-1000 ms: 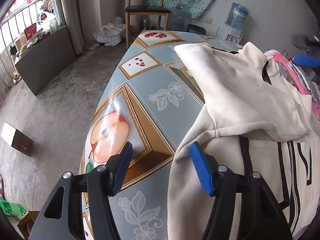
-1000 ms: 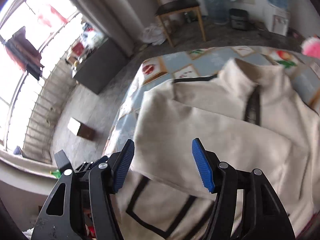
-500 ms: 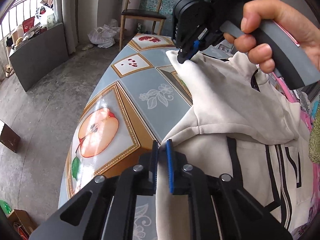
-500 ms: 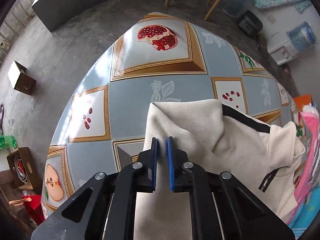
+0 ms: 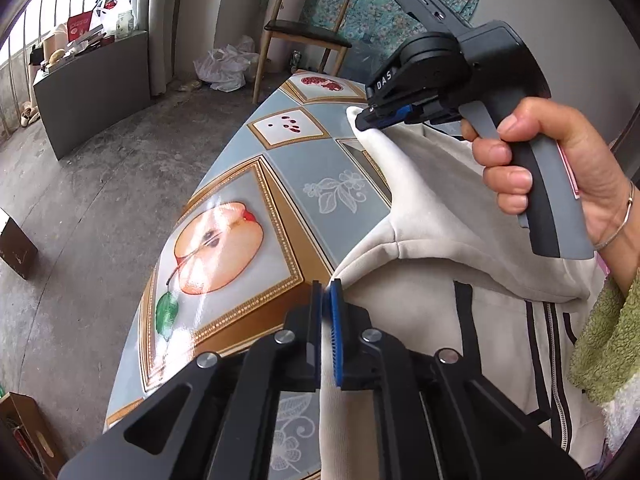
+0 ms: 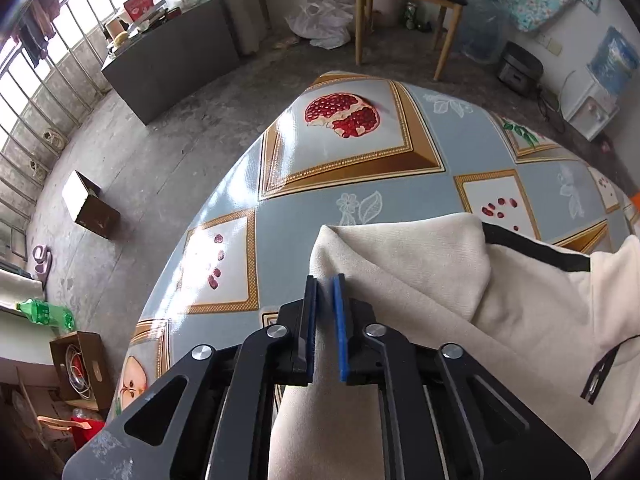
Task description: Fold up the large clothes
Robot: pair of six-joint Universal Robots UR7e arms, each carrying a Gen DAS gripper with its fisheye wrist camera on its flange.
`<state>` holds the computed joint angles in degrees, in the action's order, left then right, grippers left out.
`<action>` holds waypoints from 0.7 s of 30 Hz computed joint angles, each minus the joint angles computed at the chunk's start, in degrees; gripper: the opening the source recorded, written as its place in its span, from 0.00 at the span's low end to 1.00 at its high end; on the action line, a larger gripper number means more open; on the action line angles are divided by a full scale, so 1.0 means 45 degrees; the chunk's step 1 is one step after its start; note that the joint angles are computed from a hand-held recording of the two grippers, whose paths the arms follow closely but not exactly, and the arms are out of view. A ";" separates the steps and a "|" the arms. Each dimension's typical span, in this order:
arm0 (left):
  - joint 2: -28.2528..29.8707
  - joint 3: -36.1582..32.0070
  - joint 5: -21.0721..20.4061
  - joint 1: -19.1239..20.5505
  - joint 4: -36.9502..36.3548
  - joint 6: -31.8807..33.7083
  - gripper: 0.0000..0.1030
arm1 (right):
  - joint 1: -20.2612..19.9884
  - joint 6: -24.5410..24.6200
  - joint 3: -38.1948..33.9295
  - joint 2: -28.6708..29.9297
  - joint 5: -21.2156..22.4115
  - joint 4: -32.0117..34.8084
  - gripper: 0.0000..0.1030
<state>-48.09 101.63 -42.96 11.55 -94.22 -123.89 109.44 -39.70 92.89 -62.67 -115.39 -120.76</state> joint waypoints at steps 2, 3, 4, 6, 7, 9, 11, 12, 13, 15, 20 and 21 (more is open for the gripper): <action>-0.0083 -0.0032 -0.0112 -0.0089 0.0139 -0.0014 0.19 | -0.0135 0.0194 -0.0394 -0.0455 0.0666 0.0728 0.40; -0.0128 -0.0070 -0.0138 -0.0172 0.0337 -0.0152 0.26 | -0.0227 0.0029 -0.0569 -0.0785 0.0987 0.0815 0.52; -0.0194 -0.0077 -0.0180 -0.0260 0.0445 -0.0238 0.30 | -0.0335 -0.0220 -0.0821 -0.1163 0.1300 0.1024 0.54; -0.0327 -0.0130 -0.0130 -0.0474 0.0708 -0.0421 0.39 | -0.0679 -0.0562 -0.1503 -0.1862 0.1766 0.1809 0.55; -0.0366 -0.0214 -0.0001 -0.0591 0.0924 -0.0536 0.41 | -0.0948 -0.0647 -0.1878 -0.2238 0.1900 0.2096 0.55; -0.0376 -0.0468 0.0313 -0.0700 0.1196 -0.0410 0.46 | -0.1702 -0.0658 -0.2669 -0.2872 0.2098 0.2634 0.63; -0.0335 -0.0688 0.0658 -0.0590 0.0802 0.0406 0.50 | -0.2627 -0.0475 -0.3457 -0.3250 0.1793 0.2878 0.63; -0.0277 -0.0795 0.0830 -0.0450 0.0371 0.1039 0.51 | -0.3117 -0.0238 -0.3778 -0.3318 0.1653 0.2892 0.63; -0.0181 -0.0939 0.0944 -0.0258 -0.0093 0.1732 0.52 | -0.3638 0.0109 -0.4095 -0.3363 0.1530 0.3029 0.63; 0.0069 -0.1154 0.1121 0.0227 -0.1596 0.3481 0.52 | -0.4626 0.1041 -0.4908 -0.3202 0.1451 0.3828 0.60; 0.1083 -0.1801 0.0947 0.1612 -0.5525 0.7236 0.52 | -0.6032 0.2036 -0.5699 -0.2875 0.2397 0.5119 0.49; 0.1296 -0.2051 0.0830 0.1847 -0.5632 0.7502 0.52 | -0.6122 0.2065 -0.5647 -0.2860 0.2429 0.5110 0.45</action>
